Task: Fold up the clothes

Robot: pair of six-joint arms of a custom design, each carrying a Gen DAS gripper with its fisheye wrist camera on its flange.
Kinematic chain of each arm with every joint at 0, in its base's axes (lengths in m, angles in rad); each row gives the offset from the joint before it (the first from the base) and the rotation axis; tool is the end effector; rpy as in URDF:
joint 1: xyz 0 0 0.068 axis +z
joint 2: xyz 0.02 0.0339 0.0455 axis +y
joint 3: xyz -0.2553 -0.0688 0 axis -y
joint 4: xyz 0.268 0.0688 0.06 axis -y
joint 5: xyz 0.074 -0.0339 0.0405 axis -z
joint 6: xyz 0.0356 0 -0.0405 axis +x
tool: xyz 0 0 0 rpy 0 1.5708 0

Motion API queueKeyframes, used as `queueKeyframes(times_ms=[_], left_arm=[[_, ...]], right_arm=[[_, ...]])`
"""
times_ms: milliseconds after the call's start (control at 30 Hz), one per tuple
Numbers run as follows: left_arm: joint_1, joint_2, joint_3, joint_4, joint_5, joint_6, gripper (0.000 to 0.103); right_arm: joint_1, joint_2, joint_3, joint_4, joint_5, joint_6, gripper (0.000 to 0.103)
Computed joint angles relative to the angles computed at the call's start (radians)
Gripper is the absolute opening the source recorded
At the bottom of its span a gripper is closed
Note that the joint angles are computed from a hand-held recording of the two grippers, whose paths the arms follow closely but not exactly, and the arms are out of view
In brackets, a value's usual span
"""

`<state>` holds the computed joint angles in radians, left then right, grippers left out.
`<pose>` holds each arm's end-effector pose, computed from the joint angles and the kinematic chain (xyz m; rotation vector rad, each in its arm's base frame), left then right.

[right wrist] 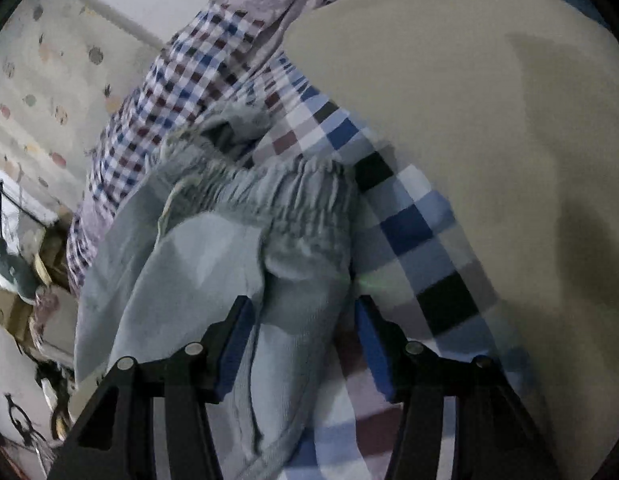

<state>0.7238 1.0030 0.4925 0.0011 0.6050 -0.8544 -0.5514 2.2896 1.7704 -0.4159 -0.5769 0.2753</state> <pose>0.1903 0.1411 0.1998 -1.1740 1.6870 -0.7070 0.4465 -0.2518 0.1412 0.7424 2.2703 0.5911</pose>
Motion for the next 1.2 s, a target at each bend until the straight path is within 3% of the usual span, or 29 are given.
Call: queueKeyframes(times_ms=[67, 100, 133, 167, 400, 567, 733, 867, 933, 1000, 1067, 1200], left_arm=[[0.001, 0.011, 0.0, 0.004, 0.014, 0.005, 0.084], [-0.004, 0.018, 0.001, 0.007, 0.015, 0.0, 0.084], [-0.009, 0.025, 0.003, 0.011, 0.016, -0.006, 0.084], [-0.012, 0.03, 0.002, 0.017, 0.019, -0.011, 0.084], [-0.012, 0.032, -0.035, 0.066, 0.047, -0.032, 0.084], [0.014, 0.051, -0.07, 0.132, 0.112, -0.051, 0.084], [0.069, 0.047, -0.105, 0.17, 0.236, -0.042, 0.084], [0.107, 0.039, -0.107, 0.135, 0.314, 0.0, 0.084], [0.122, 0.028, -0.106, 0.099, 0.34, 0.035, 0.084], [0.127, 0.014, -0.1, 0.062, 0.341, 0.061, 0.084], [0.133, 0.006, -0.094, 0.027, 0.34, 0.085, 0.084], [0.141, -0.002, -0.087, -0.026, 0.343, 0.121, 0.084]], right_arm=[[0.001, 0.019, 0.018, 0.008, -0.008, 0.009, 0.055], [0.005, 0.022, 0.023, 0.003, -0.001, -0.002, 0.043], [0.009, 0.021, 0.021, 0.003, 0.005, -0.01, 0.017], [0.011, 0.017, 0.015, 0.006, 0.001, -0.012, 0.008], [-0.024, -0.273, -0.271, 0.151, -0.068, -0.059, 0.004], [-0.131, -0.572, -0.424, 0.102, -0.187, -0.068, 0.004], [-0.291, -0.848, -0.546, -0.066, -0.322, -0.18, 0.004], [-0.525, -1.028, -0.602, -0.306, -0.488, -0.348, 0.004], [-0.705, -1.045, -0.584, -0.521, -0.583, -0.546, 0.003], [-0.898, -0.991, -0.527, -0.814, -0.654, -0.85, 0.003], [-1.05, -0.882, -0.468, -1.049, -0.619, -1.135, 0.004], [-1.172, -0.736, -0.478, -1.048, -0.422, -1.229, 0.004]])
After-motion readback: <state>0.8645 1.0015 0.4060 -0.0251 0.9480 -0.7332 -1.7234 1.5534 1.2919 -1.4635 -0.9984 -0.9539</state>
